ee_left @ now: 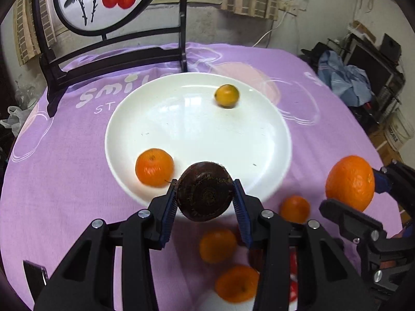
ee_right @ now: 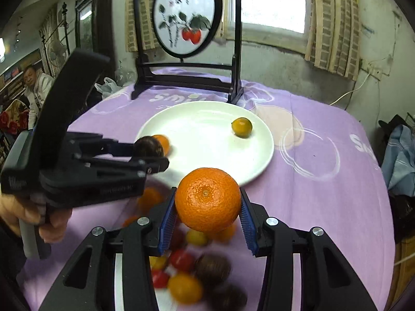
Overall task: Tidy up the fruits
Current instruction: 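Carry both fruits to the white plate and open both tools, then grasp a dark passion fruit with the right tool while the left tool grasps a mandarin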
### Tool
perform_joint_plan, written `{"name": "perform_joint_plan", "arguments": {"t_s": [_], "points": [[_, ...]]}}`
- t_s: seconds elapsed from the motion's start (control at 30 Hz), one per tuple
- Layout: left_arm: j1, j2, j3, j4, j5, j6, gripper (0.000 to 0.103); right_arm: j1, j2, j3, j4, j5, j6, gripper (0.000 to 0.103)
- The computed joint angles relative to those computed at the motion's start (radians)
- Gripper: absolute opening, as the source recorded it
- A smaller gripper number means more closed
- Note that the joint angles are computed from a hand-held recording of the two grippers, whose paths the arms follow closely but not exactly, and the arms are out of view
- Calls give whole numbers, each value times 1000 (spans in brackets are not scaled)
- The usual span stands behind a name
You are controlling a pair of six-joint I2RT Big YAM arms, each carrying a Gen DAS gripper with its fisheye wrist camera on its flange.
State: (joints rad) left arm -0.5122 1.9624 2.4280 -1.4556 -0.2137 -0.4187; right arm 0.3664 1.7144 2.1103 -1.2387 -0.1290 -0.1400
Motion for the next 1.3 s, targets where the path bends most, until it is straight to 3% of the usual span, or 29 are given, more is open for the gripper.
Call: {"name": "perform_joint_plan", "arguments": {"t_s": [0.33,0.43,0.47,0.5,0.57,0.67,0.83,0.97,1.07,1.23,1.3], "points": [[21,88,74,-15,-3,-2,43,-22,280,357,-155,-7,48,46],[17,75,62,15,-4,-17,66,-46,341,456,-202,-60,150,53],[12,67,54,22,-26,-44,81,-52,336,449,-196,-81,172,53],[3,44,22,45,-52,-50,91,-54,314,418,-183,-91,179,53],[-19,-14,-58,102,-101,-17,92,-53,246,321,-131,-74,168,53],[-43,-61,-112,104,-142,7,94,-60,161,203,-70,-75,178,55],[-67,-172,-262,115,-112,-100,95,-66,7,-8,-6,-63,165,58],[-93,-287,-442,170,-78,-196,95,-69,-128,-190,41,-89,159,64],[-113,-356,-544,182,-87,-260,95,-65,-215,-302,53,-80,137,64],[-130,-432,-646,216,-84,-301,95,-73,-324,-446,26,-110,127,64],[-144,-448,-673,221,-106,-300,95,-67,-356,-494,28,-83,124,64]]}}
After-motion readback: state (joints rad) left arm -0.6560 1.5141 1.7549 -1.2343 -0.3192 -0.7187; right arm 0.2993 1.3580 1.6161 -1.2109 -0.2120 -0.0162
